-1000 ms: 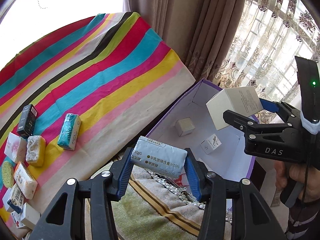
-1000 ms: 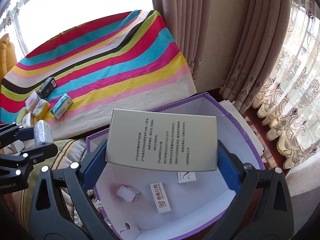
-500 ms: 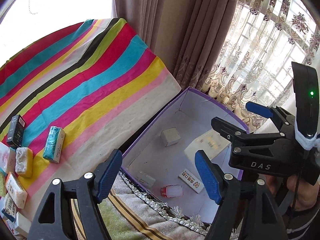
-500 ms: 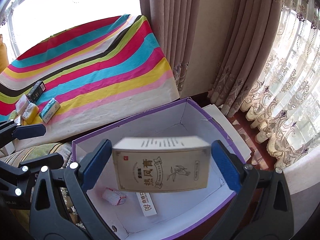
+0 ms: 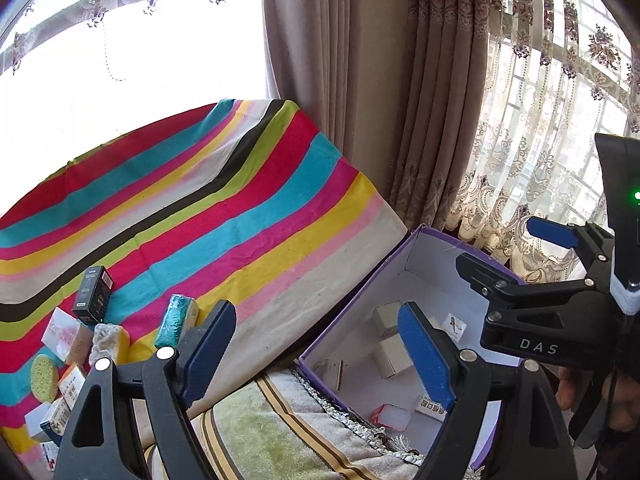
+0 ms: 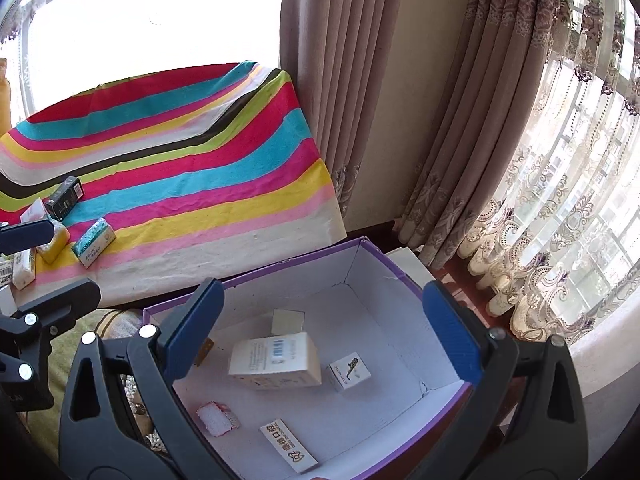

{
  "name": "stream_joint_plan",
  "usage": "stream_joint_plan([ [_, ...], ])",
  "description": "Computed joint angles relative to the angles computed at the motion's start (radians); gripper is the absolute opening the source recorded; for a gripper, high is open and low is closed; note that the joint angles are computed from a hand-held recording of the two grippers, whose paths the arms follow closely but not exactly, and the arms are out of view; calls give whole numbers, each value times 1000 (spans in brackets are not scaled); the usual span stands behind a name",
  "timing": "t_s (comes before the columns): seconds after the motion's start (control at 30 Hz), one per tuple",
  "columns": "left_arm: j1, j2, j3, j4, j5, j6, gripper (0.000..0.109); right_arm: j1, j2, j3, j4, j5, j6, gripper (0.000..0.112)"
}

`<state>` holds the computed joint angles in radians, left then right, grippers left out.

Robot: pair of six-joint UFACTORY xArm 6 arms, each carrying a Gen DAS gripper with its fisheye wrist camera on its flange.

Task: Organize objects
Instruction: 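Move both tools back from the purple box toward the remaining pile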

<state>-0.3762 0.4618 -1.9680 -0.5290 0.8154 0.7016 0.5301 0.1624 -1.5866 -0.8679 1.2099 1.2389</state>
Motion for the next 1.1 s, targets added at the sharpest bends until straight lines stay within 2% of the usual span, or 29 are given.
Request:
stream_joint_plan([
  [0.07,15,-1,-5,-28,5,4,84,-1,5,-10,9,-15,-6,100],
  [0.2,30,-16,16,27,-41,-41,84,-3,16,-34,49,-40,-3,100],
  [0.3,60,-27,25,-52,-19,12,84,3,28,-52,57,-50,-6,100],
  [0.47,90,-47,58,-61,-40,17,84,16,36,-72,51,-81,6,100],
  [0.63,129,-45,57,-74,-16,-7,84,26,62,-112,63,-113,-12,100],
  [1.1,257,-35,57,-37,-24,-113,84,58,230,-330,170,-174,-155,100],
])
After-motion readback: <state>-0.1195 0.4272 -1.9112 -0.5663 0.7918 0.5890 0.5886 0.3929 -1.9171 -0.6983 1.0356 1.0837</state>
